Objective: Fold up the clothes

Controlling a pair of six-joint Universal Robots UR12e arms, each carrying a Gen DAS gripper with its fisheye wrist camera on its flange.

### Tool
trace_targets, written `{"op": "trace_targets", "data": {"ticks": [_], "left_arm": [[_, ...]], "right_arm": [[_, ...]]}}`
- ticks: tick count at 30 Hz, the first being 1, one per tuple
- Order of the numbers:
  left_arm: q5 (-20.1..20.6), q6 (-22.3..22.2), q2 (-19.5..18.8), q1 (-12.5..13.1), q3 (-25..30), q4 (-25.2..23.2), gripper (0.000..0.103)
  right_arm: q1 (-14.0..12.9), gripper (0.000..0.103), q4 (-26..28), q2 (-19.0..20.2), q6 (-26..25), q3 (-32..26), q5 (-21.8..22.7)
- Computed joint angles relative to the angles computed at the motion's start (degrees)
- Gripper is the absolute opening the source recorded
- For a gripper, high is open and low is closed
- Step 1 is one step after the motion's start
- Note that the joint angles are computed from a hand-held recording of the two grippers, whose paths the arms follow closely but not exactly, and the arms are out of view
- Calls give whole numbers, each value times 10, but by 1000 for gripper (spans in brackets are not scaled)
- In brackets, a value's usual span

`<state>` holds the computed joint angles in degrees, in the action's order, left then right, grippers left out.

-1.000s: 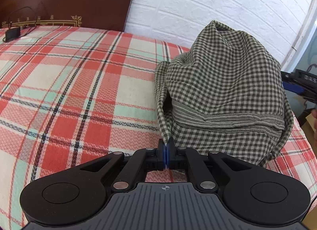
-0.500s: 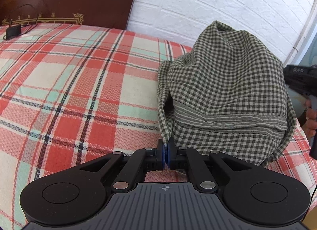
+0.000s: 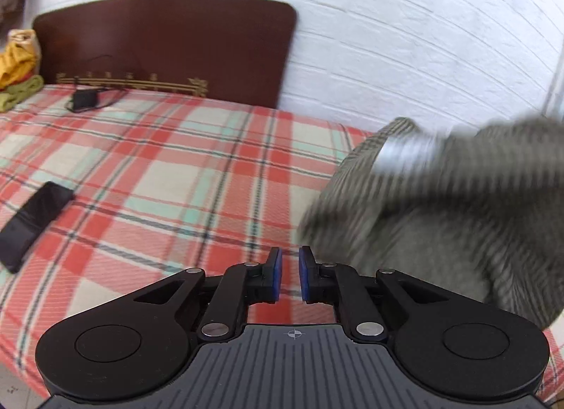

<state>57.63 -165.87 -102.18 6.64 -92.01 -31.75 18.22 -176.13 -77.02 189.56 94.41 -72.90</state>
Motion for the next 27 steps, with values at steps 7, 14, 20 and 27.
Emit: {"op": "trace_targets", "data": {"ticks": [7, 14, 20, 27], "left_arm": [[0, 1, 12, 18, -8, 9, 25], [-51, 22, 19, 17, -5, 9, 55], [-90, 56, 14, 1, 8, 12, 71], [-100, 116, 3, -26, 25, 25, 86]], "right_arm": [[27, 2, 169, 20, 10, -7, 33], [14, 30, 119, -2, 45, 9, 34], [7, 54, 17, -29, 91, 39, -77], [-5, 57, 25, -37, 182, 60, -134]]}}
